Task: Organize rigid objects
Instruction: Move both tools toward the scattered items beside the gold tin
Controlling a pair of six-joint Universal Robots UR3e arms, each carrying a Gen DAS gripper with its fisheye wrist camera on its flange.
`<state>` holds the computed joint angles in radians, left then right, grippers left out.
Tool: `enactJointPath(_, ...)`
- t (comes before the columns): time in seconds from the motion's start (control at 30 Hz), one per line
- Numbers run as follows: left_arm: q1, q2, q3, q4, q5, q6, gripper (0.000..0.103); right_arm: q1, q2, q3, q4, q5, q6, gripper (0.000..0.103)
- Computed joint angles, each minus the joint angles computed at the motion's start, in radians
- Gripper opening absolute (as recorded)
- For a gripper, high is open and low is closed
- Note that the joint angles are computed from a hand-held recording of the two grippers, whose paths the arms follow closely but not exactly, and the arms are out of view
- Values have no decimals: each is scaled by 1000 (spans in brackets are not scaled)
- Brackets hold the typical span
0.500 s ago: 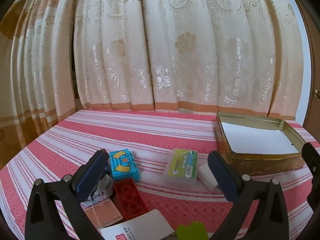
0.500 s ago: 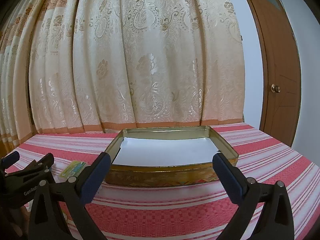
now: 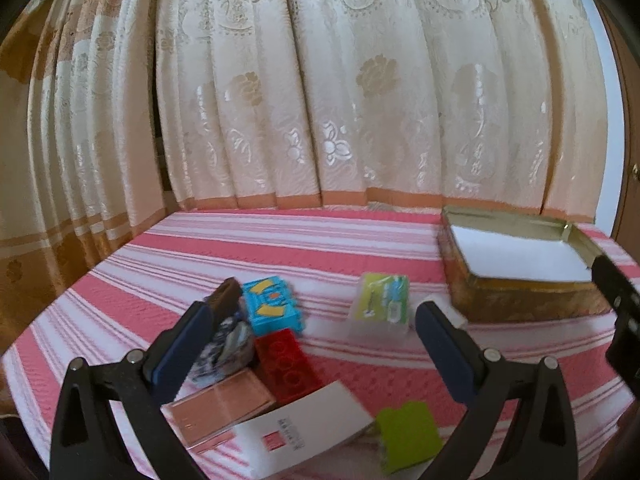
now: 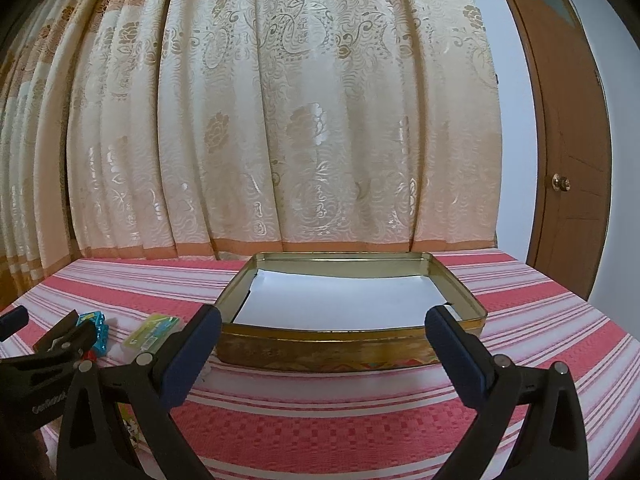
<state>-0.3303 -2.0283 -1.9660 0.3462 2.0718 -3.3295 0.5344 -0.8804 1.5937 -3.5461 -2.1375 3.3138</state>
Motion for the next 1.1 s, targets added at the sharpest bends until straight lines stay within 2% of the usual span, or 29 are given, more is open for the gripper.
enactJointPath(0.37,57,116,-139,-26,-15,-25,103,-12,-17,16,18,87,-17,103)
enactJointPath(0.5,74,142,-174,-33,-25,-25,103,-13,-21,7,51,126,-36,103)
enactJointPath(0.73,122,202,-276,-14,-60,19,103,-26,-78,52,149,238,12,101)
enactJointPath(0.83,181,266,-371,30,-111,41,103,-18,-94,61,191,290,-3,90)
enactJointPath(0.9,223,312,-434,50,-145,61,103,-15,-102,64,229,333,-11,78)
enactJointPath(1.1,322,402,-530,45,-211,100,102,-4,-99,12,378,489,-6,76)
